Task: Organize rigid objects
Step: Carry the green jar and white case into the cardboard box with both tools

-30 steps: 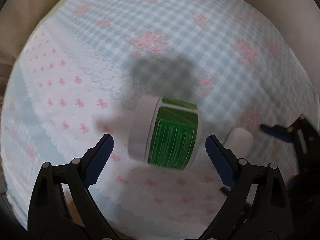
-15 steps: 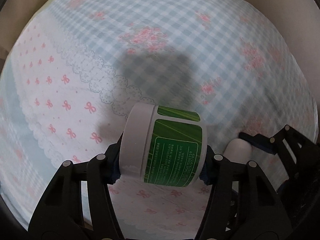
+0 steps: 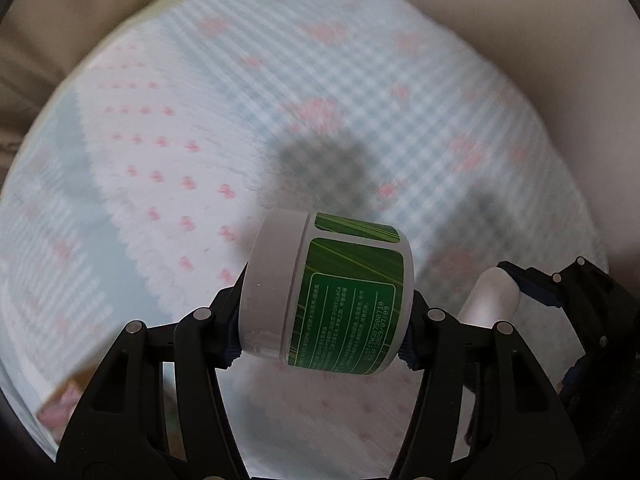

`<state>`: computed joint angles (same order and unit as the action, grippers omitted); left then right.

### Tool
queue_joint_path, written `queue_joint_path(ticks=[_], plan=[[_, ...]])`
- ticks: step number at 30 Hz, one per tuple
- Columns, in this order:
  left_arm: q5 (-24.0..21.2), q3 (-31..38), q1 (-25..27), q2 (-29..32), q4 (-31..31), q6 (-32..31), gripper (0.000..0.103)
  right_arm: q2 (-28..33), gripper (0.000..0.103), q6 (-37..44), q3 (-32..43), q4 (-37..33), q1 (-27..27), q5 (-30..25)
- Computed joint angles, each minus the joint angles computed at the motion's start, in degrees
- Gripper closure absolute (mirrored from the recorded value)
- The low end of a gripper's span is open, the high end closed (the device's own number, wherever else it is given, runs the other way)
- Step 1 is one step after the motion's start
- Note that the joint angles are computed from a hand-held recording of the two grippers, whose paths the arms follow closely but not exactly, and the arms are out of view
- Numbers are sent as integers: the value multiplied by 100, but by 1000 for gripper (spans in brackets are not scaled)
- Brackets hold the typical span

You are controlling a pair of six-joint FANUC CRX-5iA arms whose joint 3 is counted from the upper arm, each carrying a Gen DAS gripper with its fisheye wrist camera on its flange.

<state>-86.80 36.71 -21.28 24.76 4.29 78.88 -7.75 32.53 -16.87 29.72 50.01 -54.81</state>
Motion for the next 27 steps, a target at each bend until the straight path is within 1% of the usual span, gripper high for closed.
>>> queue_joint_path(ticks=[4, 6, 8, 12, 16, 19, 23, 25, 27], plan=[[-21, 81, 164, -371, 144, 381, 48, -297, 45, -14, 337, 109, 331, -552], [-45, 1, 287, -708, 216, 551, 48, -428, 45, -40, 564, 226, 591, -902], [-85, -28, 438, -967, 340, 691, 48, -496, 45, 41, 742, 276, 696, -1077], [-93, -266, 689, -1580, 390, 860, 48, -421, 45, 87, 1309, 535, 1143, -1488], [-191, -518, 1120, -2195, 434, 894, 48, -170, 45, 262, 1919, 691, 1568, -1778], [-321, -742, 1609, -2654, 506, 743, 48, 104, 45, 356, 2382, 732, 1826, -1890], [-455, -1171, 2479, -3232, 783, 313, 48, 583, 45, 370, 3044, 791, 2132, -2038], [-476, -1487, 3007, -3518, 993, -13, 48, 817, 45, 338, 3311, 829, 2248, -2078], [-568, -1814, 3667, -3759, 1324, -437, 48, 1117, 45, 269, 3680, 822, 2357, -2129]])
